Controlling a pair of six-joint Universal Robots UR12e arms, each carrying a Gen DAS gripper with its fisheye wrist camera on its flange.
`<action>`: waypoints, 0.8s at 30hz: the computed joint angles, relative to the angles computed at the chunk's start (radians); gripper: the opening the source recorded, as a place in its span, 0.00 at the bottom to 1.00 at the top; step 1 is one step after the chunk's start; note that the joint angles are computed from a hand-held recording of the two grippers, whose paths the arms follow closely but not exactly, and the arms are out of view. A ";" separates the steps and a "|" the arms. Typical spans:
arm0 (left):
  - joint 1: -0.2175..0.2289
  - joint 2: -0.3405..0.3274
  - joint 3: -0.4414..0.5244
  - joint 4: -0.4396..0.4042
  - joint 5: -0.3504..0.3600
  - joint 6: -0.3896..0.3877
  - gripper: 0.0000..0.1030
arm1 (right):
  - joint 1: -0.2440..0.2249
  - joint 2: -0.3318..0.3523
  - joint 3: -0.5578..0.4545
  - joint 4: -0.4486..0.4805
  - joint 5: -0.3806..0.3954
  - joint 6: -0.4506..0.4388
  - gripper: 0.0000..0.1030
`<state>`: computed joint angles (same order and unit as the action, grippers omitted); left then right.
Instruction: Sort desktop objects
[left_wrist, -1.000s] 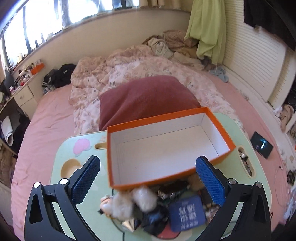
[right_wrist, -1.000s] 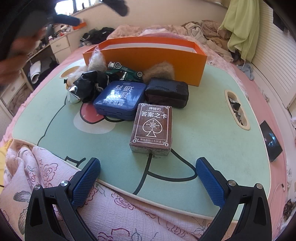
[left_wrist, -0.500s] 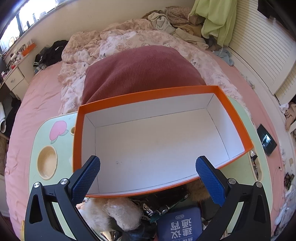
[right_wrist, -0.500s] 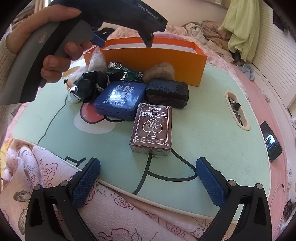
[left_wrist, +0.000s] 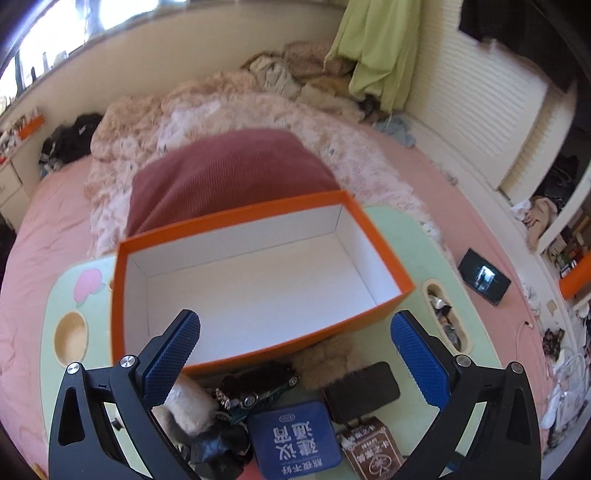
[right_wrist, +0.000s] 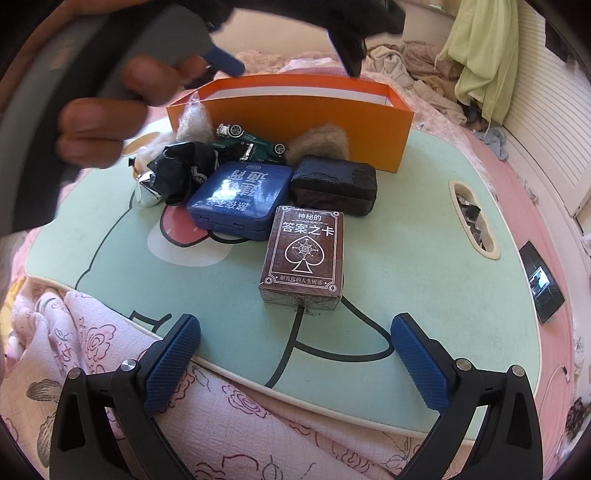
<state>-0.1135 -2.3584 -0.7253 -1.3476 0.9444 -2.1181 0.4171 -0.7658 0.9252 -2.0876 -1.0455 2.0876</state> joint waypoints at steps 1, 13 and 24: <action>0.014 0.011 -0.018 -0.002 -0.040 0.031 1.00 | 0.000 0.000 -0.001 0.001 0.000 -0.001 1.00; 0.146 0.000 -0.065 -0.109 -0.067 0.146 1.00 | 0.002 0.008 -0.015 0.004 0.006 0.002 1.00; 0.131 0.033 -0.215 0.169 0.050 0.069 1.00 | -0.009 0.042 -0.086 0.087 0.084 0.046 1.00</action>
<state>0.0171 -2.3250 -0.9407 -1.1782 0.9941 -2.0486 0.4084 -0.7243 0.8387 -2.0006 -0.9618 2.1339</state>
